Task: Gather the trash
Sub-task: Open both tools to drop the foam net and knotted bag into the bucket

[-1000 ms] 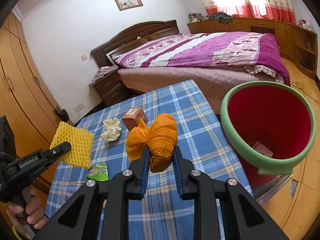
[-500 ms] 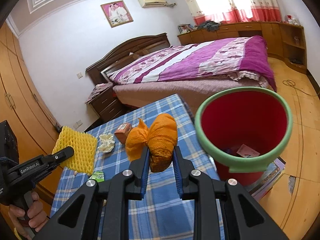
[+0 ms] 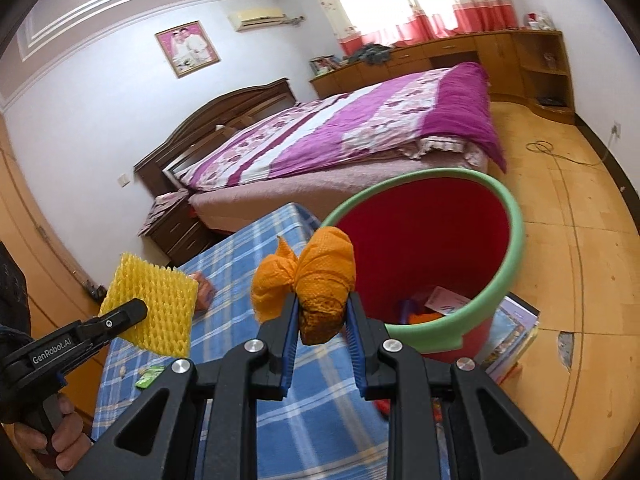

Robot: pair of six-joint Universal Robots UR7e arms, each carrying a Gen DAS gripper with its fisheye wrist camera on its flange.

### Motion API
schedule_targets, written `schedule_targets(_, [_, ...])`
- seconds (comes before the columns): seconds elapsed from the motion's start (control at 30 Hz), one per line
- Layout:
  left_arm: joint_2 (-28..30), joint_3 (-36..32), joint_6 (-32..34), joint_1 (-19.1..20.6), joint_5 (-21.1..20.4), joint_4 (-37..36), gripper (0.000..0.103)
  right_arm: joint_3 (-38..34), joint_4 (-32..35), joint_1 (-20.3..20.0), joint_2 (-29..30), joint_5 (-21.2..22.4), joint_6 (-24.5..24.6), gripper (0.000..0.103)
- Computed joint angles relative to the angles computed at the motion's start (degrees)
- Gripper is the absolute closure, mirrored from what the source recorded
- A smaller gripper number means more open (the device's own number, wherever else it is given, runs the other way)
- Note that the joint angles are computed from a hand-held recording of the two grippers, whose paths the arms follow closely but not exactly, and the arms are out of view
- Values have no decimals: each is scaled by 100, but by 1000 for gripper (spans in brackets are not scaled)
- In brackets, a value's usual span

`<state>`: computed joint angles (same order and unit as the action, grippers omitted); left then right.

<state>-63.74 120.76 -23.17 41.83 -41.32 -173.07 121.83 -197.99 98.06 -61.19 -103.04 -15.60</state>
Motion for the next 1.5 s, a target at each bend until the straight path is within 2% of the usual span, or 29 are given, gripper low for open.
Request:
schedule_targets(0.6, [1447,-1548,1020,484,-905,278,92,-367,-33,-620,79,-256,275,77])
schedule_targets(0.77, [1757,-1837,1392,529,-909,316,92,-467,-142,-714,164,-351,313,76])
schedule_targets(0.87, [1844,-1941,1423,559,-944,441,91,-535,-147,-745,225,-395,279,73])
schedule_targets(1.0, [1910,-2023,1313,585,-896,603,68,-578,-168,-752,279,-415,266,73])
schedule_targets(1.27, [1858,-1959,1138,610,-841,572,67,-598,-186,-756,315,-398,257,69])
schedule_targets(1.5, [1640,-1702,944,559,-724,527,67,-533,-154,-729,270,-361,302,53])
